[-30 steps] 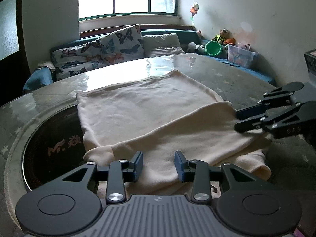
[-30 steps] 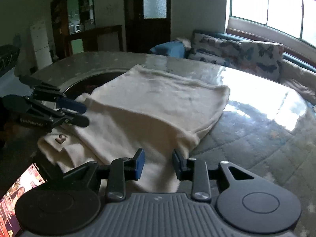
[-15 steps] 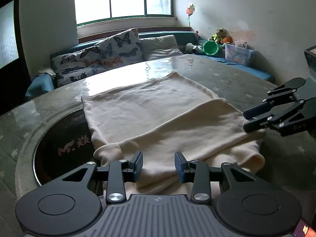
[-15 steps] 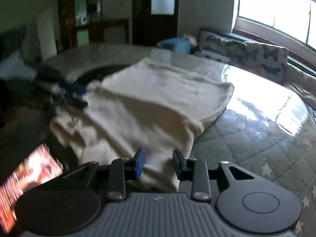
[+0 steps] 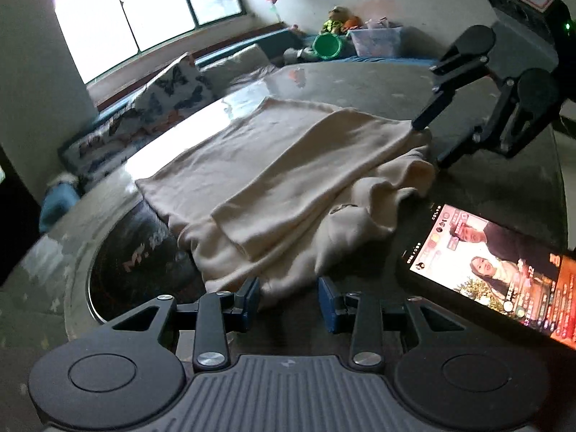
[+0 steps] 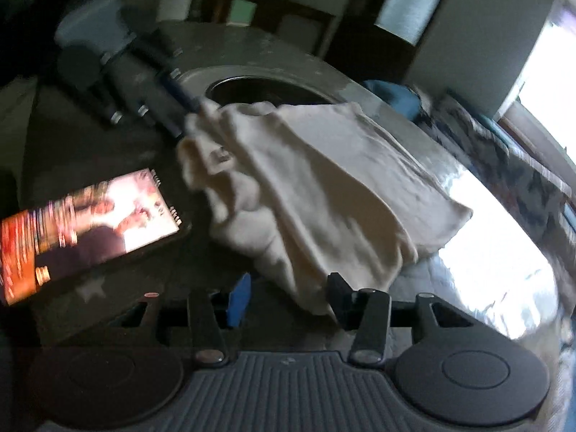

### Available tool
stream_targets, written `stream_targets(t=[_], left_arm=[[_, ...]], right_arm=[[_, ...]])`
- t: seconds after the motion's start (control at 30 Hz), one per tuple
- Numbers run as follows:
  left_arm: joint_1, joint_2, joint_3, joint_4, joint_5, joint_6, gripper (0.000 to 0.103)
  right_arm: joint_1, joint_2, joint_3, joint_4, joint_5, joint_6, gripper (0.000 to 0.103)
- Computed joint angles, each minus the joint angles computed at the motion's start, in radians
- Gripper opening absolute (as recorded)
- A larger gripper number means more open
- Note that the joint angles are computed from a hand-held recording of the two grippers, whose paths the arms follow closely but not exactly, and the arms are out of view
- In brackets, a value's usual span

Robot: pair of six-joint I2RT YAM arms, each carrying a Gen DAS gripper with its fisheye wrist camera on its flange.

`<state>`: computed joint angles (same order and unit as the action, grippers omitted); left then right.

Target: Fold clothes

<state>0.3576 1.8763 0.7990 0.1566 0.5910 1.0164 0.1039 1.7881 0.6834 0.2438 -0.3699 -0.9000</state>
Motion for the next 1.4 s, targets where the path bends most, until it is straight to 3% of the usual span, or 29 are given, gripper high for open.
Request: stream_targets(t=[0.13, 0.2, 0.33, 0.43, 0.5, 0.7, 0.87, 0.93, 1.07, 1.17, 1.3, 1.33, 1.4], left_arm=[[-0.006, 0.007, -0.012, 0.032, 0.02, 0.038, 0.039], [-0.008, 0.006, -0.015, 0.026, 0.038, 0.073, 0.039], [-0.022, 0.012, -0.038, 0.075, 0.048, 0.136, 0.039], [-0.034, 0.033, -0.017, 0.076, 0.055, 0.125, 0.032], [-0.046, 0.048, -0.007, 0.098, 0.05, 0.099, 0.013], [-0.06, 0.071, 0.053, 0.123, 0.064, -0.041, 0.009], [-0.09, 0.132, 0.164, 0.093, 0.014, -0.156, 0.009], [-0.096, 0.155, 0.201, 0.068, 0.004, -0.179, 0.008], [-0.103, 0.183, 0.247, 0.04, -0.004, -0.189, 0.008], [-0.097, 0.183, 0.252, 0.021, 0.005, -0.186, 0.008], [-0.084, 0.169, 0.237, 0.015, 0.027, -0.171, 0.012], [-0.081, 0.164, 0.226, 0.026, 0.028, -0.164, 0.013], [-0.072, 0.15, 0.203, 0.039, 0.032, -0.138, 0.017]], right_arm=[[0.027, 0.019, 0.005, 0.033, -0.014, -0.001, 0.047], [0.033, 0.032, 0.028, 0.015, -0.028, 0.011, 0.04], [0.016, 0.044, 0.094, -0.087, -0.079, 0.054, 0.017], [-0.002, 0.039, 0.134, -0.14, -0.115, 0.101, 0.012], [-0.015, 0.042, 0.161, -0.159, -0.141, 0.138, 0.011], [-0.038, 0.063, 0.23, -0.169, -0.177, 0.215, 0.011], [-0.038, 0.12, 0.294, -0.196, -0.182, 0.24, 0.012], [-0.042, 0.127, 0.3, -0.216, -0.188, 0.234, 0.016], [-0.052, 0.115, 0.269, -0.22, -0.196, 0.213, 0.038], [-0.054, 0.112, 0.246, -0.214, -0.186, 0.197, 0.045], [-0.039, 0.137, 0.213, -0.129, -0.159, 0.212, 0.037], [-0.033, 0.145, 0.206, -0.103, -0.15, 0.218, 0.027], [-0.033, 0.151, 0.204, -0.075, -0.151, 0.24, 0.018]])
